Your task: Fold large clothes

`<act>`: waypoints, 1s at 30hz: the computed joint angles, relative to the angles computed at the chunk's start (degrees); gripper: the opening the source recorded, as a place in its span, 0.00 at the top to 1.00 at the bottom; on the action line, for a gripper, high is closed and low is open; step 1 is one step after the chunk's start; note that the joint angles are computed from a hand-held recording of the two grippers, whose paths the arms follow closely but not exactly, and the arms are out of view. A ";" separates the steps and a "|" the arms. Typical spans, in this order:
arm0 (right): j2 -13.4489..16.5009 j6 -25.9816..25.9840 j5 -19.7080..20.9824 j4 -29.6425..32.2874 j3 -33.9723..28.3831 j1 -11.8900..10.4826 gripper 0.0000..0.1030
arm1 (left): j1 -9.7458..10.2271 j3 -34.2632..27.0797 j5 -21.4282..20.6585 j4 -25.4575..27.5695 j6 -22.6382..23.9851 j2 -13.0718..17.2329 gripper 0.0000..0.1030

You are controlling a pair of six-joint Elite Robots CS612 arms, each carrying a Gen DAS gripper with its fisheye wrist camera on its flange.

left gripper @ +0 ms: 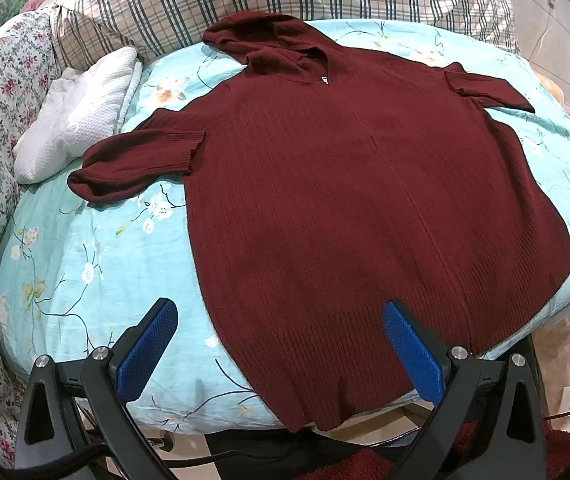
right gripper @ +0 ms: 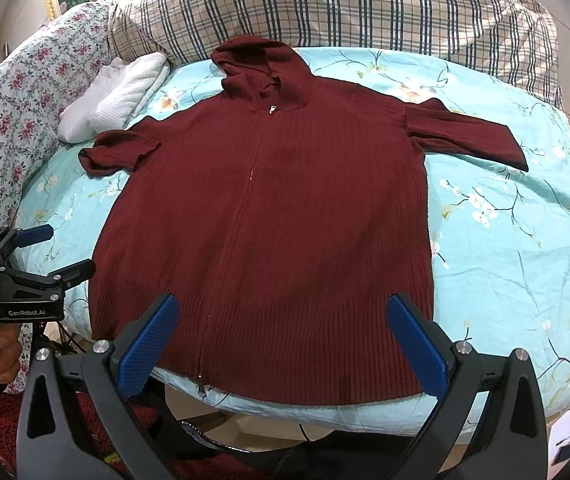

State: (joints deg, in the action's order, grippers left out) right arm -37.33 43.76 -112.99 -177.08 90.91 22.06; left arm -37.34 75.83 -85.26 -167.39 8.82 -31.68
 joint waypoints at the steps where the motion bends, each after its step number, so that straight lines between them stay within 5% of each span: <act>1: 0.03 -0.04 0.00 0.01 -0.04 -0.01 0.00 | 0.00 -0.08 -0.01 -0.02 0.00 0.06 0.00; 19: 0.38 0.22 0.70 0.23 -0.46 -0.20 0.00 | -0.07 -0.89 -0.15 1.23 0.25 0.61 0.00; 30: 0.62 0.07 1.84 0.19 -0.58 -0.95 0.00 | -0.10 -3.21 -1.12 7.38 0.49 0.99 0.00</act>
State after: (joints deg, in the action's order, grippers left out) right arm -36.71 43.82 -111.15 -176.89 90.33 21.11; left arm -37.44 72.62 -86.38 -160.01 9.31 -30.69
